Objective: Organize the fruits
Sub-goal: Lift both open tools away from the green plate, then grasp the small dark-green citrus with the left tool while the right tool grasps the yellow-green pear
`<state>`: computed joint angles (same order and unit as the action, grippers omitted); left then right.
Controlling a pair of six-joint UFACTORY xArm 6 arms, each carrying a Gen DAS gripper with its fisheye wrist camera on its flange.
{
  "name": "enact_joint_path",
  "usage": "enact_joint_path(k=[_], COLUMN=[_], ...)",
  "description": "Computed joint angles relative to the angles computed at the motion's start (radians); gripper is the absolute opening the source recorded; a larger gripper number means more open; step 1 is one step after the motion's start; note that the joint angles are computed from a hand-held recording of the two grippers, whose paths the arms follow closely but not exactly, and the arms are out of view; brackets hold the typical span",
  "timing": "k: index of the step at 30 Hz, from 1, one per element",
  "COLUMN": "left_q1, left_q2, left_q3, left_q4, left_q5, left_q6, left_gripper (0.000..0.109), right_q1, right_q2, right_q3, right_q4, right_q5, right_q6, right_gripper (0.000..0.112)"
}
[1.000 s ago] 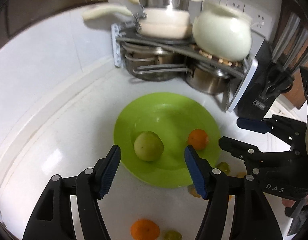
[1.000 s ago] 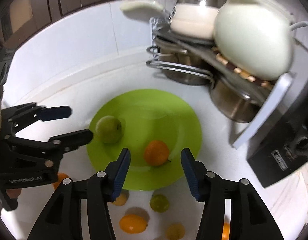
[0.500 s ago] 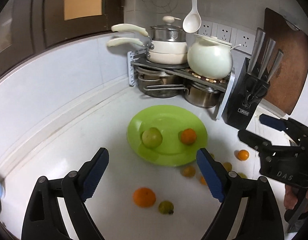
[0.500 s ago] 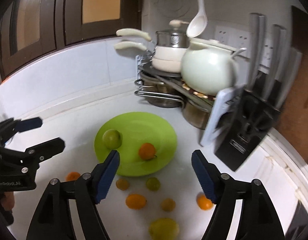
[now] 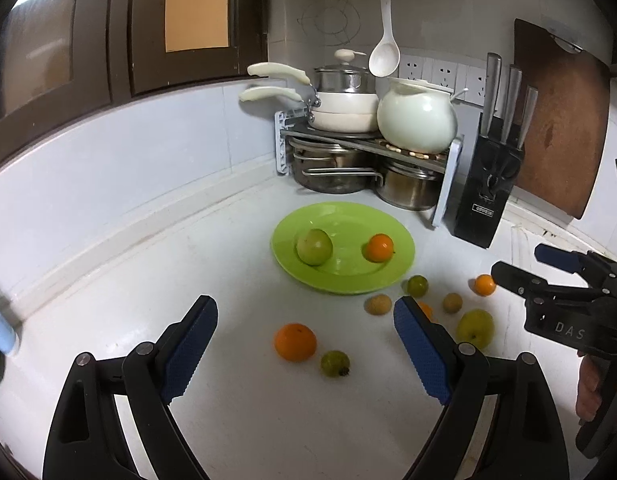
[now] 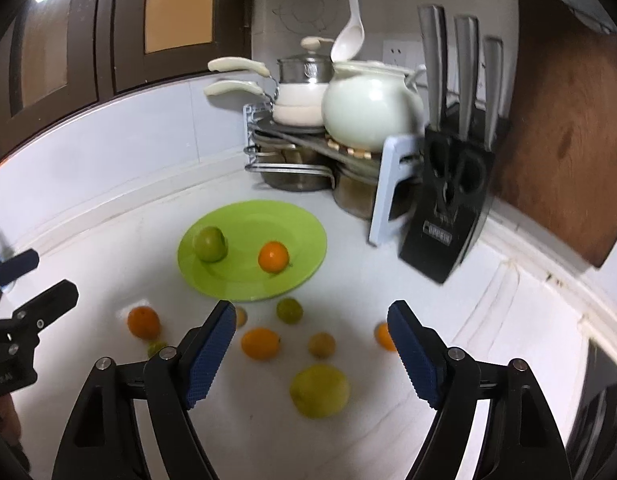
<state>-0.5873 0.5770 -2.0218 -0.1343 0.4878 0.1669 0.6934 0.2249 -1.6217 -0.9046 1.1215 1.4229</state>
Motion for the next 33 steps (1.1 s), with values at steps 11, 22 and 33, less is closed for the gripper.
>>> enact_joint_path(k=[11, 22, 33], left_q1=[-0.019, -0.03, -0.026], left_q2=[-0.06, 0.057, 0.221], left_q3=[0.185, 0.054, -0.199], left_q4=[0.023, 0.005, -0.021], left_q5=[-0.084, 0.031, 0.228], left_q6=[0.025, 0.057, 0.062], left_gripper=[0.09, 0.073, 0.056], right_q1=[0.005, -0.037, -0.085], right_q2=[-0.044, -0.036, -0.009], right_q3=[0.122, 0.181, 0.192], right_q4=[0.051, 0.144, 0.198], right_q5=[-0.064, -0.141, -0.196], right_q6=[0.03, 0.036, 0.012], right_gripper=[0.079, 0.078, 0.073])
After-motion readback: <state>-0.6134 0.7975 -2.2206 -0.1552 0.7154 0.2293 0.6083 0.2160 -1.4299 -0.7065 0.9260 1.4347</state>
